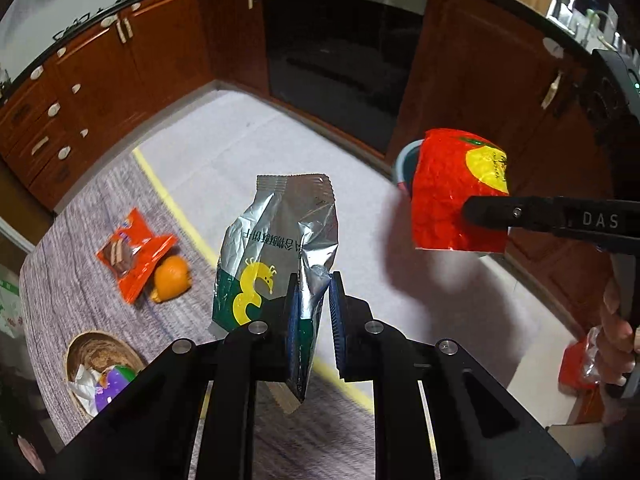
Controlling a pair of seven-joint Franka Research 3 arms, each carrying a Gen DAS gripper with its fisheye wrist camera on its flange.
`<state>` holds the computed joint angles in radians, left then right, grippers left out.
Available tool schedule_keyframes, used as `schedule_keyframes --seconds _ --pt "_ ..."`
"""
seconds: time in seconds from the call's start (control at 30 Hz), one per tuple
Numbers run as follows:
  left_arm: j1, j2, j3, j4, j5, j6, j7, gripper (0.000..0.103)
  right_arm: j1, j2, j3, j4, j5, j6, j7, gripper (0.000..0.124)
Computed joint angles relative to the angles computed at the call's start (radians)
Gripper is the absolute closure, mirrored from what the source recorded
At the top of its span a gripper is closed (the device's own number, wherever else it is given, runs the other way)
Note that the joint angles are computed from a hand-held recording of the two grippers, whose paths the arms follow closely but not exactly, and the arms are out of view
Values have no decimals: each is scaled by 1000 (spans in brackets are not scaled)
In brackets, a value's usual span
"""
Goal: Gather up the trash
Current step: 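Carry the packet and chip bag over the teal bin with both grippers, then open both grippers to drop the packet and chip bag into the bin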
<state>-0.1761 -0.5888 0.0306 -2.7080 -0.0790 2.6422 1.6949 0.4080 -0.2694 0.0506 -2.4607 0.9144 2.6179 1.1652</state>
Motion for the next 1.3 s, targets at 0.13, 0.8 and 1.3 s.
schedule_keyframes --seconds 0.13,0.8,1.3 --pt "-47 41 -27 46 -28 7 -17 88 -30 -45 -29 -28 -9 10 -16 120" --pt "-119 516 -194 415 -167 21 31 88 -218 84 -103 -8 -211 -44 -13 119" --pt "-24 717 -280 568 -165 -38 29 85 -286 194 -87 61 -167 -109 -23 58"
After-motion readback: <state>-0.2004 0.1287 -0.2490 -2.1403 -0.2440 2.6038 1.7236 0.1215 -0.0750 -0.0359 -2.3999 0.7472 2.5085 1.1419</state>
